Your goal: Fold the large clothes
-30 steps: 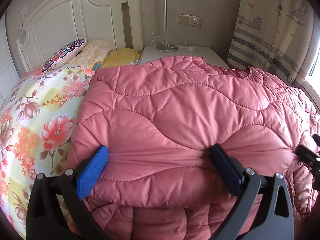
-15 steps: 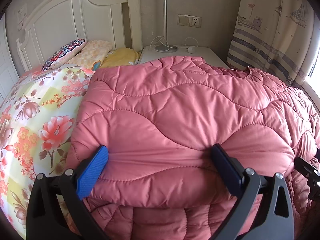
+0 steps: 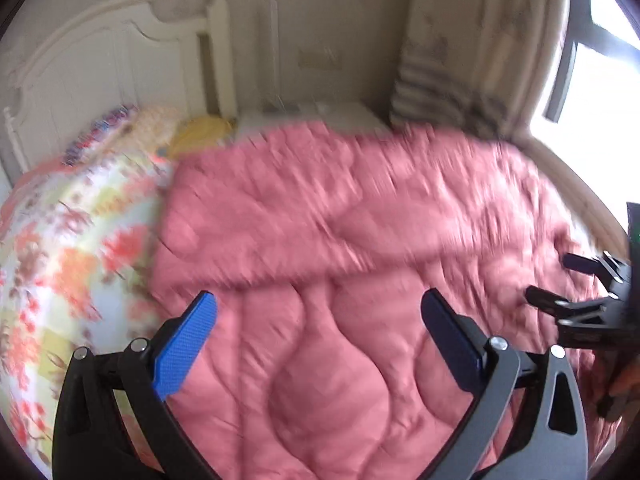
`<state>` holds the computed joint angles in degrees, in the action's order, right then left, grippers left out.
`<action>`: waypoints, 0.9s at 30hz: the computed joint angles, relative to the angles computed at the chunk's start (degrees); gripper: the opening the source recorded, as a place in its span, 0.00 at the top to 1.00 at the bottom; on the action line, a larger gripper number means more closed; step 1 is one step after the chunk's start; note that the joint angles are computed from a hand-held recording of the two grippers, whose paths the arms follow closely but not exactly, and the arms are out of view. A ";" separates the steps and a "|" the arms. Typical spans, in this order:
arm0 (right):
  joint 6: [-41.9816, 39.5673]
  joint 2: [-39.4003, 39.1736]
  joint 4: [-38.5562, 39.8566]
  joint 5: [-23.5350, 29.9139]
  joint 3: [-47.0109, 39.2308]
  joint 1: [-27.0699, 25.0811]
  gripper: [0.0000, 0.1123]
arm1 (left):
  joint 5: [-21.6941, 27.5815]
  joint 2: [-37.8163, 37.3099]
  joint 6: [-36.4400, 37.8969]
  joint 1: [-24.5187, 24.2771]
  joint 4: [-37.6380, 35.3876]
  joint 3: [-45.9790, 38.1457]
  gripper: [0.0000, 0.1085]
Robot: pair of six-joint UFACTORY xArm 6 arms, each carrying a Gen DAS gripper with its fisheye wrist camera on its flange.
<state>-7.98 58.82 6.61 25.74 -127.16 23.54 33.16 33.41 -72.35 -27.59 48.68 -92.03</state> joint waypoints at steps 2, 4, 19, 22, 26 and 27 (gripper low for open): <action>0.57 2.32 -2.71 4.21 -2.19 -0.23 0.12 | 5.75 5.82 7.78 -1.04 -7.39 -6.19 0.07; 1.11 4.17 -3.23 5.43 -3.75 -0.21 0.12 | 5.91 7.22 7.46 -1.06 -7.40 -6.93 0.07; -4.86 5.37 0.25 6.78 -5.71 2.43 0.12 | 4.91 5.54 0.01 -1.49 -3.14 -3.83 0.07; -3.35 3.43 -0.03 6.67 -3.44 1.74 0.12 | 6.42 -1.19 -7.62 -2.81 4.11 4.49 0.07; 1.18 -5.07 -6.58 -2.07 11.11 -0.41 0.12 | 4.61 -4.65 -10.36 -1.73 2.40 11.55 0.07; 1.50 -5.76 -6.78 -2.17 12.46 -1.26 0.12 | 0.45 -5.19 -11.23 -0.32 0.94 13.56 0.07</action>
